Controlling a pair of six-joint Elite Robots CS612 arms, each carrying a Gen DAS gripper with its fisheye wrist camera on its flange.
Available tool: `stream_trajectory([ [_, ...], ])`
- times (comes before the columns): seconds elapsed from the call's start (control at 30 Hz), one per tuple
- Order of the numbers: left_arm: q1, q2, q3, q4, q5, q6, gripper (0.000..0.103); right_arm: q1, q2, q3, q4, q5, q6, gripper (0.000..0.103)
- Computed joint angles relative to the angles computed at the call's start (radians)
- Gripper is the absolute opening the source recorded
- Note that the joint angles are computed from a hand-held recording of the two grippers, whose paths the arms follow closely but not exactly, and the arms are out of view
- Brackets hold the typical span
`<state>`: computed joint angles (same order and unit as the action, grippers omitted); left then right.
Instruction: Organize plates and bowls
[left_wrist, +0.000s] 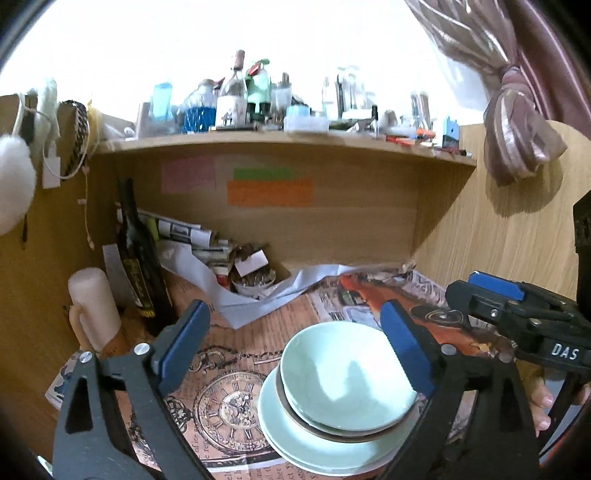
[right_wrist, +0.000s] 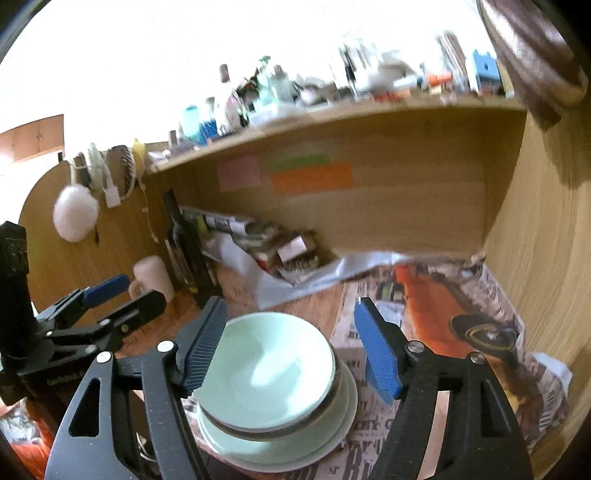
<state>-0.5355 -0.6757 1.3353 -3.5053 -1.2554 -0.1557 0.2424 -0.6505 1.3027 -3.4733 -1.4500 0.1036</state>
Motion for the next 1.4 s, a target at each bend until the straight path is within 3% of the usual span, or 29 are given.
stream_trajectory([
  [0.07, -0.003, -0.002, 0.006, -0.015, 0.007, 0.0, 0.1, 0.003, -0.002, 0.009, -0.032, 0.0, -0.001, 0.08],
  [0.33, -0.021, -0.012, 0.037, -0.07, 0.045, 0.027, 0.101, 0.011, -0.005, 0.03, -0.098, -0.016, 0.006, 0.094],
  [1.4, -0.033, -0.017, 0.058, -0.118, 0.074, 0.037, 0.103, 0.022, -0.008, 0.049, -0.137, -0.043, 0.01, 0.101],
])
